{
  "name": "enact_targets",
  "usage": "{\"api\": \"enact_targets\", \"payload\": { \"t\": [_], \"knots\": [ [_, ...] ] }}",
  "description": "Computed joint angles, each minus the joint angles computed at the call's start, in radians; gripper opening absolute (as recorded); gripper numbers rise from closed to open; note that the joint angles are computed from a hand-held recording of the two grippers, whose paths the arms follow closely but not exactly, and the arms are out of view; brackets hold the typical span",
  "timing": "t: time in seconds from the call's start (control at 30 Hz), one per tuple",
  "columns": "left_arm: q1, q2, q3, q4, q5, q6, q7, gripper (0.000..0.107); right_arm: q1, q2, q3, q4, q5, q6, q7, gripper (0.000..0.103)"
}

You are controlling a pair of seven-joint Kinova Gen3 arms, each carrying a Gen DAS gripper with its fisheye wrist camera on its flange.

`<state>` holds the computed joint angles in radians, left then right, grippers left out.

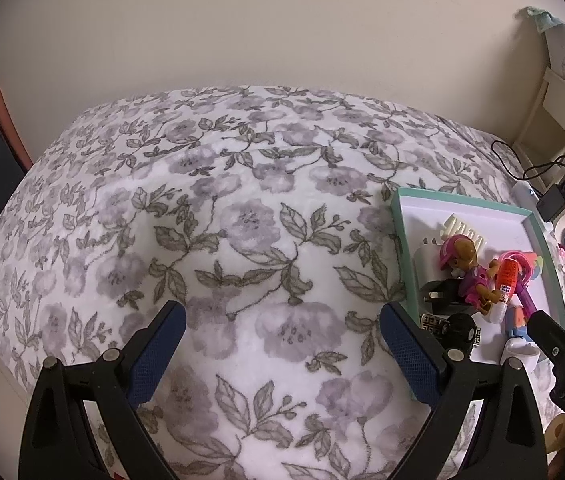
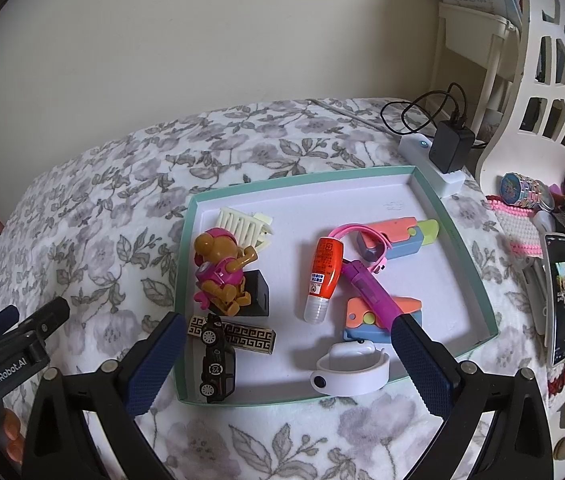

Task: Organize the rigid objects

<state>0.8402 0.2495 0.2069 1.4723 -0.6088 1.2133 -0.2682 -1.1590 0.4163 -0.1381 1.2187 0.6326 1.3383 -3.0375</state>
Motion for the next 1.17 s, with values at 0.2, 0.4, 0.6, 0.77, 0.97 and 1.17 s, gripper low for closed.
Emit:
{"api": "enact_targets", "payload": {
  "t": [0.2, 0.4, 0.6, 0.77, 0.97, 1.17],
  "knots": [
    [0.003, 0.000, -0.001, 0.001, -0.007, 0.002, 0.006, 0.098, 0.002, 0.000, -0.001, 0.004, -0.003, -0.005, 0.005, 0.103],
    [0.003, 0.001, 0.000, 0.001, -0.008, 0.007, 0.007, 0.098, 0.003, -0.001, -0.001, 0.006, -0.004, -0.007, 0.006, 0.103],
    [0.001, 0.006, -0.002, -0.005, 0.000, 0.015, -0.002, 0.098, 0.003, 0.001, -0.001, 0.005, -0.005, -0.007, 0.008, 0.103],
    [0.004, 0.008, -0.003, -0.008, 0.000, 0.020, -0.003, 0.098, 0.002, 0.003, 0.000, 0.002, -0.006, -0.005, 0.009, 0.103],
    [0.010, 0.012, -0.004, -0.010, -0.009, 0.031, 0.000, 0.098, 0.002, 0.005, 0.002, -0.003, -0.007, -0.002, 0.010, 0.103],
    [0.016, 0.006, -0.002, -0.003, -0.023, 0.027, 0.009, 0.098, 0.002, 0.004, 0.000, 0.004, -0.010, -0.007, 0.011, 0.103]
  ]
}}
